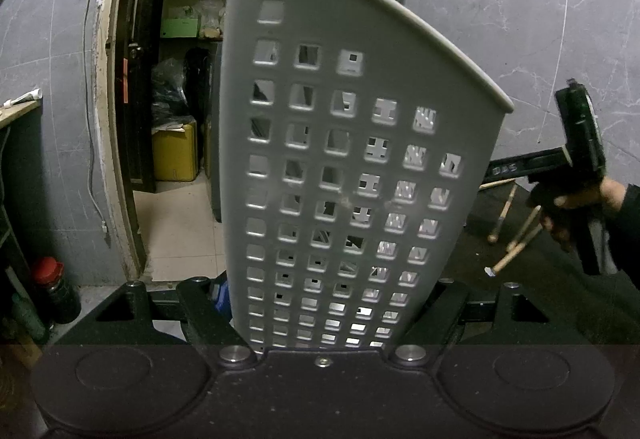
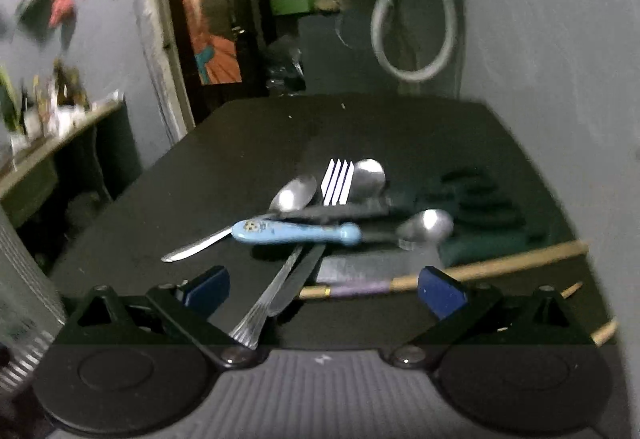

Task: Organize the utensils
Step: 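Grasp the blue-handled spoon from the pile with the right tool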

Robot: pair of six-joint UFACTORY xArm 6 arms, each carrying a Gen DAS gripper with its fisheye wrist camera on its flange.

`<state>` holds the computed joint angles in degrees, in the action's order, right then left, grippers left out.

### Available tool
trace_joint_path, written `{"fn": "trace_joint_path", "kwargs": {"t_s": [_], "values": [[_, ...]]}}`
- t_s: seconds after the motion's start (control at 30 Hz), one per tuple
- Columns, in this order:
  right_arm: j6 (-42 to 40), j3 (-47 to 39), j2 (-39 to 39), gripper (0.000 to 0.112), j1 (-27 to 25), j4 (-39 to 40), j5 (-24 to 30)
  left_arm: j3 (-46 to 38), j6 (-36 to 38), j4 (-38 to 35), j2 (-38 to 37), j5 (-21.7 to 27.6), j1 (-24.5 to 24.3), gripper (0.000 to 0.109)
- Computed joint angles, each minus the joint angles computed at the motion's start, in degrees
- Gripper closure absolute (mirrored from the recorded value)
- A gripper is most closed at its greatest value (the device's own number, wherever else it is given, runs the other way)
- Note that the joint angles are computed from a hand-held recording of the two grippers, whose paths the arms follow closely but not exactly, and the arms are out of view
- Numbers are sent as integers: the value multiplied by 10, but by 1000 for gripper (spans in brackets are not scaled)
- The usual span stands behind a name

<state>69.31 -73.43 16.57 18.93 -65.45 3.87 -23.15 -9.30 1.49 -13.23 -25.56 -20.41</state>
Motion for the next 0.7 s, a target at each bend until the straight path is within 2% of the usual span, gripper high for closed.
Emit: {"fn": "trace_joint_path", "kwargs": {"t_s": [0.07,0.27,0.33,0.47,0.6,0.67,0.7], "values": [[-10,-23,11,11,15,-32,30,0,3,-4,0,0,-2,30],[10,-84,48,13,73,-208,160,-1,2,-2,1,0,-2,30],[40,-86,50,14,92,-277,200,-1,1,-1,1,0,-1,30],[44,-88,59,16,126,-356,280,0,0,0,0,0,0,30],[44,-98,74,23,137,-393,305,-1,1,-1,0,1,-1,30],[32,-103,78,31,136,-387,298,-2,-7,9,1,1,3,30],[21,-106,81,40,136,-377,293,-2,-9,10,1,0,3,30]]}}
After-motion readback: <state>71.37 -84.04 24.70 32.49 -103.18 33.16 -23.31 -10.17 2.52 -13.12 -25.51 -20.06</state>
